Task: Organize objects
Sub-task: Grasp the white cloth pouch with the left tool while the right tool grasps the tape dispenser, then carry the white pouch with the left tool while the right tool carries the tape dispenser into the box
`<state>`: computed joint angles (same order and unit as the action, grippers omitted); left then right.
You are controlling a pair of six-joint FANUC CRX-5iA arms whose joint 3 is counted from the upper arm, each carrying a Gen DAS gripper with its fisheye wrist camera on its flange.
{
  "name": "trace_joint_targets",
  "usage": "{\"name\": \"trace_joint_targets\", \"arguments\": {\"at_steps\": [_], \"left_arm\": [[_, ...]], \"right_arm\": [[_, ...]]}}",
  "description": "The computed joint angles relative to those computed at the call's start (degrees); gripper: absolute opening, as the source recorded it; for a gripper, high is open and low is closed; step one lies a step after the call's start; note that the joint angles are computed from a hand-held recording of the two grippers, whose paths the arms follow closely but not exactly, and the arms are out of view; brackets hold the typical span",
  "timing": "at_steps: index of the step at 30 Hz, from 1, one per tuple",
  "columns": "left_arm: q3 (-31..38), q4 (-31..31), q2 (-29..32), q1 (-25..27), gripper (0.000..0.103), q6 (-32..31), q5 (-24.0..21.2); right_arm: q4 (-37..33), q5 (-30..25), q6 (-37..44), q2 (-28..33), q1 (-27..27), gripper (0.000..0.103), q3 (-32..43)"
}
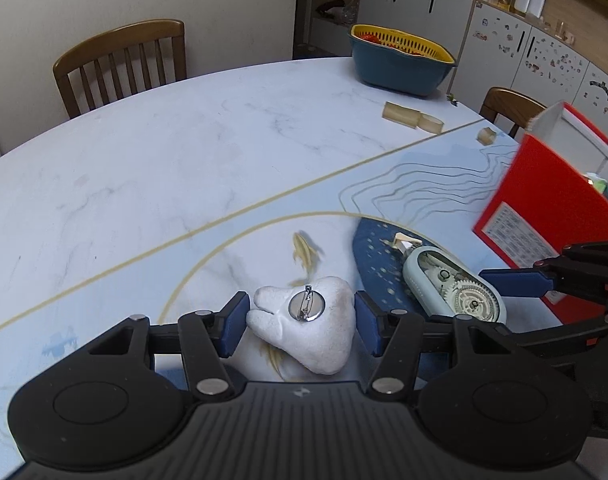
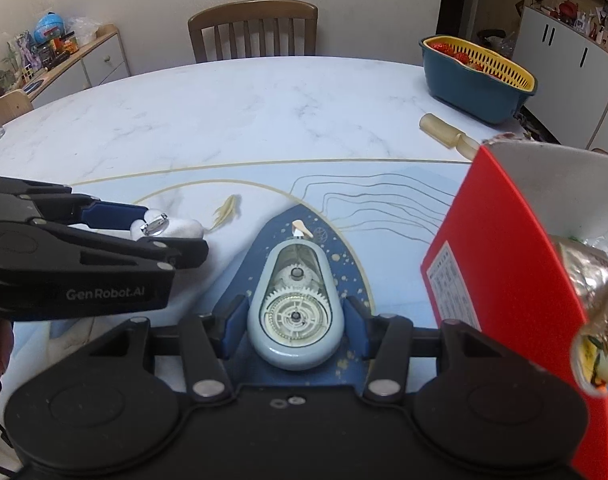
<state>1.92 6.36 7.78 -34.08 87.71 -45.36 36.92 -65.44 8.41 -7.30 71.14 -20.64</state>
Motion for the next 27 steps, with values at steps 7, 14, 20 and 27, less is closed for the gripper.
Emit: {"name": "trace_joint_targets", "arguments": {"at_steps": [7,14,20,27], "left_arm": [[-1.2,1.4,-2.7,-0.4,0.056,0.7,-2.2],[-1.0,1.3,-5.5,-1.4,0.056,1.5,-3.8],[-0.4,1.9,-7.7,-2.5,0.056,2.8,-4.9],[1.2,0.5,-9.6,-4.9,0.056,4.1,-5.8]], "right_arm": [[1.0,-2.5,-3.2,-2.6,3.7,0.050,-0.6],[2.9,-5.7,-5.3,-5.0,7.5,0.050,-0.7],[4.7,-9.6,-6.8,-7.4,11.3,0.050,-0.6],[7.1,-15.1,-8.8,-10.4,15.2,0.050,-0.6]]}}
